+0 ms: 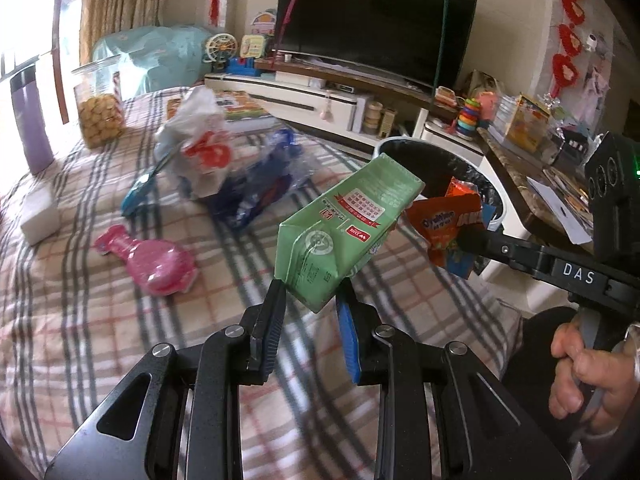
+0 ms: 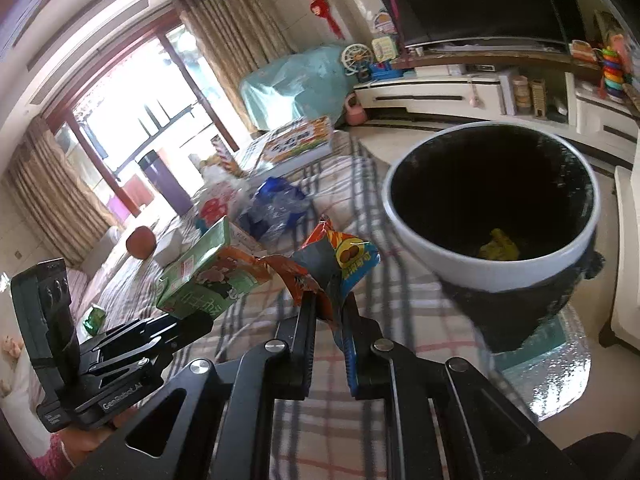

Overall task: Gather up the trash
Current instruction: 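Carry both items over the bin and open both tools to drop them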

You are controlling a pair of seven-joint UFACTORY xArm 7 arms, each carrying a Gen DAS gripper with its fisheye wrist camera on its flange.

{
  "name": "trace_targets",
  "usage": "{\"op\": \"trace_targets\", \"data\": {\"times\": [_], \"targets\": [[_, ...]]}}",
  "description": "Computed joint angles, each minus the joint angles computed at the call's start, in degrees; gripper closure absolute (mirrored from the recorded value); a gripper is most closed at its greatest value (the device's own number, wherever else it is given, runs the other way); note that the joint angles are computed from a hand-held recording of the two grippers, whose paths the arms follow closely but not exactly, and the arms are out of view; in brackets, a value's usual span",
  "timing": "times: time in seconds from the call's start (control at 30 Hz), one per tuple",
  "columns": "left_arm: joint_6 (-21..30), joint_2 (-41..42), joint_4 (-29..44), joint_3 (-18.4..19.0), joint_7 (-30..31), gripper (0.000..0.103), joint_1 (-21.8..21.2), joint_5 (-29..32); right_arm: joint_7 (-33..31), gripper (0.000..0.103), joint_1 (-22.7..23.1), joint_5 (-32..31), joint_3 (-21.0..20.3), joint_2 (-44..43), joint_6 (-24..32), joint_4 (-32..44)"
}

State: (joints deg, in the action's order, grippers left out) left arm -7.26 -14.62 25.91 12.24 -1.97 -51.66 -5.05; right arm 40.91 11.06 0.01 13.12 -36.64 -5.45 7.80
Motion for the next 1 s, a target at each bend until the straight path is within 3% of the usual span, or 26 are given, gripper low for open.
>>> {"op": "trace_targets", "data": {"times": [0.37, 0.67, 0.9, 1.0], "targets": [[0.32, 4.98, 5.96, 1.10, 0.90, 0.078, -5.28, -1.46, -2.23, 0.091, -1.59, -0.07, -3.74, -6.13, 2.40, -2.81], [1.15, 9.46, 11.51, 4.18, 7.26, 0.078, -11.90, -8.59, -5.34, 0.091, -3.45, 0.41, -7.18, -9.90, 4.08, -4.14], [2.68, 12.74, 15.67, -1.98, 8.79, 0.078, -7.11, -10.08, -7.64, 0.091, -5.12, 1.19, -9.04, -10.44, 4.36, -3.91], [3.14, 13.90, 16.98, -4.82, 6.29, 0.078, -3.94, -6.83, -8.90, 0.091, -5.68, 1.42, -9.89, -10.15, 4.57, -3.60]]}}
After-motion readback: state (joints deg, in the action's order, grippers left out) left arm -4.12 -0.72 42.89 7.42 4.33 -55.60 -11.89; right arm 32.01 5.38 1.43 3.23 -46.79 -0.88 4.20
